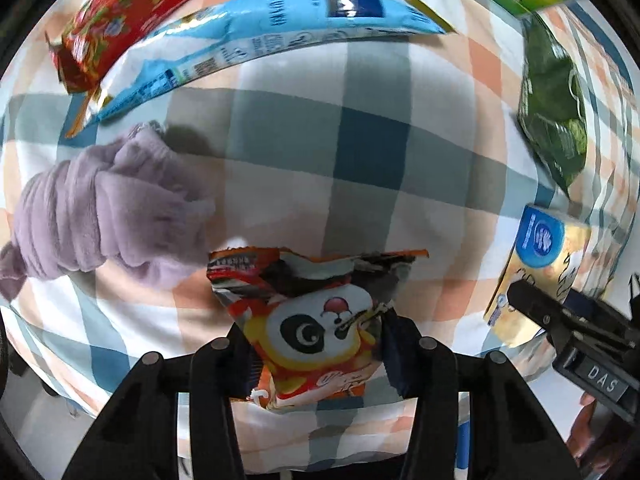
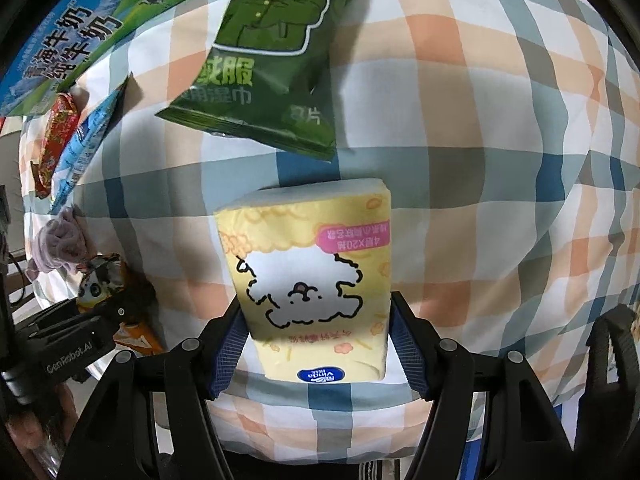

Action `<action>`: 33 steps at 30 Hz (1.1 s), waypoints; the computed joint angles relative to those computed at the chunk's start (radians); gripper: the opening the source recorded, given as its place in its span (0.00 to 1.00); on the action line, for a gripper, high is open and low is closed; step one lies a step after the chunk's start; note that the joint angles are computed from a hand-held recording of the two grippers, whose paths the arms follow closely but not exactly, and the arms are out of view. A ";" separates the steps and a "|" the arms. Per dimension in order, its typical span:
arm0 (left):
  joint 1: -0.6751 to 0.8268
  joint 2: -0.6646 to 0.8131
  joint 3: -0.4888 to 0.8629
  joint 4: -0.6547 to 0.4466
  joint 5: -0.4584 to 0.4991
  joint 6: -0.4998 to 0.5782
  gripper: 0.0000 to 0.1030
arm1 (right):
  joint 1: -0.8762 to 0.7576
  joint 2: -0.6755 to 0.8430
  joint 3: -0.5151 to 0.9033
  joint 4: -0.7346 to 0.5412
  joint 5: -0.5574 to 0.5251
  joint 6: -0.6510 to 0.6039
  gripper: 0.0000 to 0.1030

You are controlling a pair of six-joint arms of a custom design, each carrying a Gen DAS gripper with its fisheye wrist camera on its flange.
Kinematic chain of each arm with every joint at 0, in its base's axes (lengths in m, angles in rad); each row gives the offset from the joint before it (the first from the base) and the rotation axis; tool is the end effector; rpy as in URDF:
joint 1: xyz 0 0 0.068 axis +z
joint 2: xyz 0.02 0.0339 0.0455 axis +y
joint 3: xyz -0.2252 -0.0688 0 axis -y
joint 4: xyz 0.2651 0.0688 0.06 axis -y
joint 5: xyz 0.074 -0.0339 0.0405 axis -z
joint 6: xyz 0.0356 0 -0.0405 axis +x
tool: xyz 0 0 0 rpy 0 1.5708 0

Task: Organize soft objects
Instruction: 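Carry both items into the cardboard box and open both tools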

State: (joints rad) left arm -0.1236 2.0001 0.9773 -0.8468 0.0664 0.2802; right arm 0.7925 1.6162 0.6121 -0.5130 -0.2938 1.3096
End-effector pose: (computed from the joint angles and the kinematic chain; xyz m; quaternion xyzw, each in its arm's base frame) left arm 0.2685 -0.0357 0.0186 -0.1933 -0.9692 0.0444 0.1457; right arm 0.1534 0.1703 0.0391 -0.2490 -0.9570 -0.0957 0.1138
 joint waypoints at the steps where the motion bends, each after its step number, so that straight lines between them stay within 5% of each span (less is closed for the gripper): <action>1: -0.024 -0.018 -0.018 0.013 -0.007 -0.016 0.44 | -0.003 0.005 -0.008 0.008 -0.001 -0.005 0.67; 10: -0.064 -0.380 -0.172 -0.042 -0.022 -0.060 0.37 | 0.027 -0.023 0.005 -0.012 0.023 0.025 0.64; 19: 0.014 -0.717 -0.199 -0.162 0.048 0.003 0.37 | 0.043 -0.348 0.009 -0.234 0.123 -0.006 0.64; 26: -0.027 -0.549 0.216 -0.329 0.152 -0.028 0.37 | -0.033 -0.451 0.279 -0.500 0.210 -0.119 0.64; 33: -0.018 -0.038 0.869 -0.492 0.228 -0.025 0.37 | -0.207 -0.233 0.594 -0.543 0.253 -0.285 0.64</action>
